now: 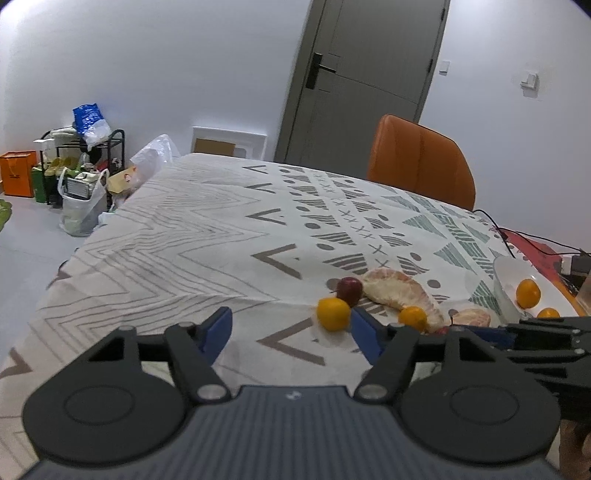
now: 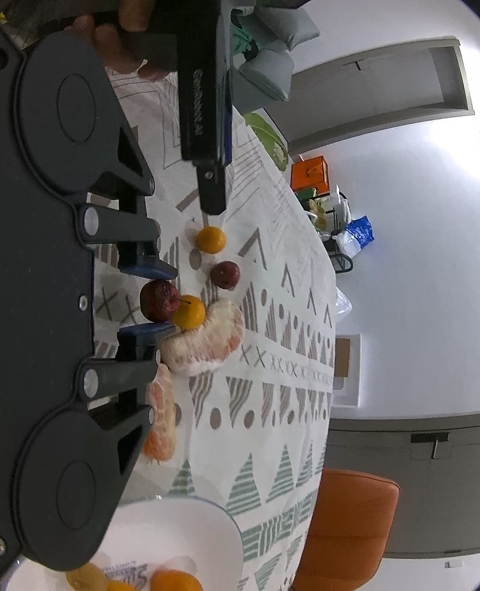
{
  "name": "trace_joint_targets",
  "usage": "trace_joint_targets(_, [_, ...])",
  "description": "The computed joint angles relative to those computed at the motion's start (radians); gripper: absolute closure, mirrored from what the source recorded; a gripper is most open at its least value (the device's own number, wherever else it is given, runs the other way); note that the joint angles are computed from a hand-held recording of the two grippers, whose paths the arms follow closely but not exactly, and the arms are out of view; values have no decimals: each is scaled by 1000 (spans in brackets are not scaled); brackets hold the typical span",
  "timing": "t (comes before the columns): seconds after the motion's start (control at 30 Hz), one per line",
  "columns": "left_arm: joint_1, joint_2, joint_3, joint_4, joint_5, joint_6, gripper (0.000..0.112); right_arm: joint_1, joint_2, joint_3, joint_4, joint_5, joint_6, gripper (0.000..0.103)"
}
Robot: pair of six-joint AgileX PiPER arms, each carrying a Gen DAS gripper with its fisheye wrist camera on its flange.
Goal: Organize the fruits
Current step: 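Grasp a red plum with the right tool while the left tool grasps a small tangerine, then carry the red plum and tangerine over the white plate with both tools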
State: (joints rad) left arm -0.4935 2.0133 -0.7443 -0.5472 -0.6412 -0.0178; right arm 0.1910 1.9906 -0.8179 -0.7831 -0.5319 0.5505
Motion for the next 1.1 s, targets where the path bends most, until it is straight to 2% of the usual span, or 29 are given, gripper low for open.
trace_joint_targets(0.3, [-18, 48, -88, -11, 34, 28, 52, -57, -46, 35, -14, -23, -2, 80])
trace_joint_targets(0.4, [-19, 68, -124, -26, 63, 47, 60, -73, -60, 49, -3, -36, -16, 80])
trace_joint_targets(0.43, [-21, 77, -135, -37, 65, 59, 68, -79, -63, 53, 1, -40, -19, 80])
trace_joint_targets(0.47, [-25, 88, -151, -67, 72, 88, 83, -84, -67, 58, 4, -46, -22, 80])
trace_joint_targets(0.5, [-24, 95, -167, -90, 93, 109, 90, -93, -70, 64, 3, -53, -22, 80])
trace_joint_targets(0.63, [-31, 78, -145, -88, 68, 93, 91, -123, -65, 72, 0, -75, -23, 80])
trace_joint_targets(1.1, [-135, 26, -152, -227, 41, 224, 91, -258, -85, 120, -27, -162, -31, 80])
